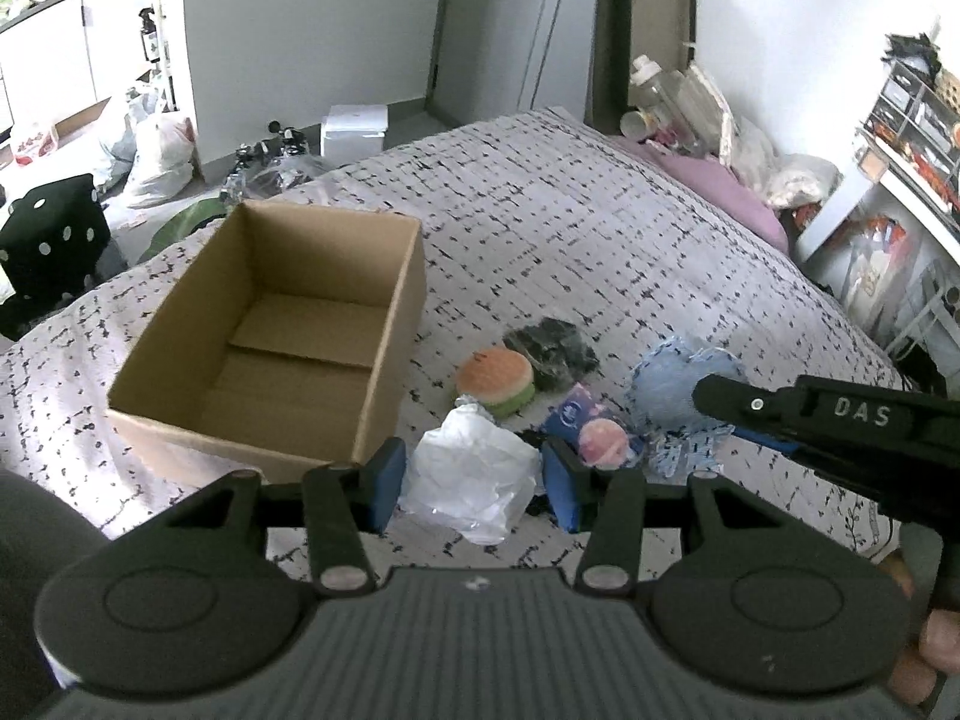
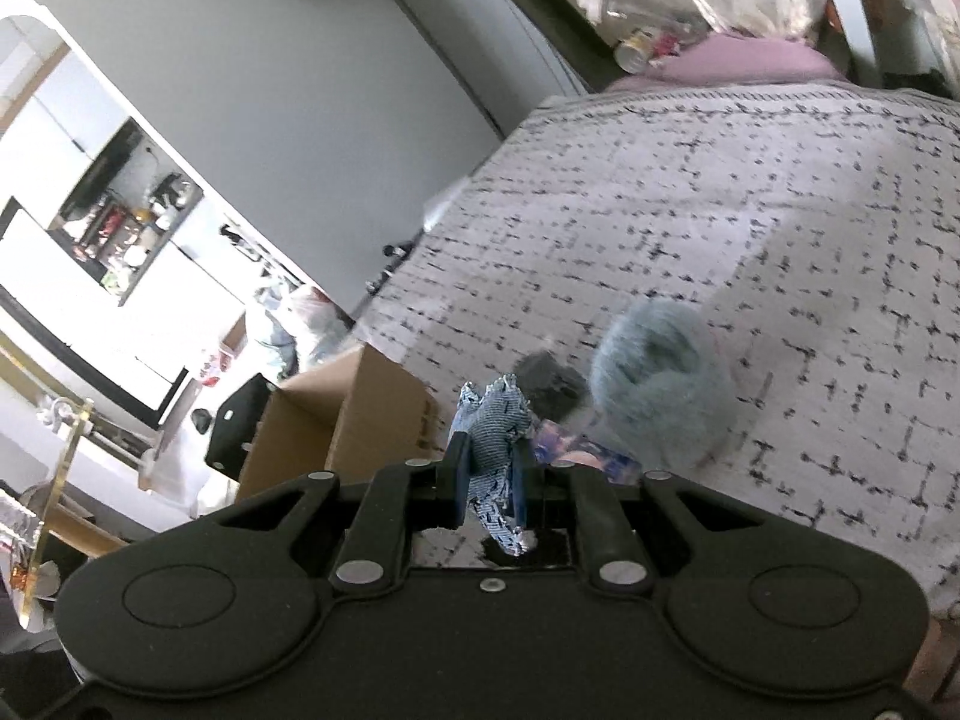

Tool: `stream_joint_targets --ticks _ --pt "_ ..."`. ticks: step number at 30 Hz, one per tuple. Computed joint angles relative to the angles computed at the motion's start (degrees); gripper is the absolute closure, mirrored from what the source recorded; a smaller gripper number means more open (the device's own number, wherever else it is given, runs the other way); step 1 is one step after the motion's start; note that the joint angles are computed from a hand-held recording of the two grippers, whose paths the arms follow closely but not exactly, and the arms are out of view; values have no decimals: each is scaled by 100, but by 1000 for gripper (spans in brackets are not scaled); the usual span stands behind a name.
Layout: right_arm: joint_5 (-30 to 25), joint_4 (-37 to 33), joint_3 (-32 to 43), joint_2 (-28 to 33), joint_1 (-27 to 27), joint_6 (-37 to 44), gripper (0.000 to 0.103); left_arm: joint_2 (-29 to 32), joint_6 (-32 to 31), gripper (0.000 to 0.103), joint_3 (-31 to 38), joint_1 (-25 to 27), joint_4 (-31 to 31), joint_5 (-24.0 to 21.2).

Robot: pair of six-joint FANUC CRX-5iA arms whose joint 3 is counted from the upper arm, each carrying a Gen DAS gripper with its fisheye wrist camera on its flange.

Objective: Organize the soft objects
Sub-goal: 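Carry the white cushion with the left tool while the right tool carries the denim cloth to the box, then open the left tool over the box while the right tool releases the denim cloth inside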

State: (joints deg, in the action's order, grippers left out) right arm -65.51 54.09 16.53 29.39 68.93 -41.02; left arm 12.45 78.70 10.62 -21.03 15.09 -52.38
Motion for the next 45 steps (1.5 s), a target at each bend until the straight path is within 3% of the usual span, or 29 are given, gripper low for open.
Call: stream_joint_targets --ticks 12,18,29,40,45 --pt "443 917 134 252 -180 -49 89 172 -28 54 230 413 215 97" --pt "946 1212 442 526 -347 132 89 341 182 54 453 595 61 38" --pt "1216 389 1661 1249 -467 1308 89 692 489 54 821 858 -68 -155" --pt "941 -682 3342 2109 -511 2751 89 1155 650 54 1279 947 -272 -494" --pt "690 -1127 4115 2496 -532 3307 89 1433 756 51 1586 987 -358 -927"
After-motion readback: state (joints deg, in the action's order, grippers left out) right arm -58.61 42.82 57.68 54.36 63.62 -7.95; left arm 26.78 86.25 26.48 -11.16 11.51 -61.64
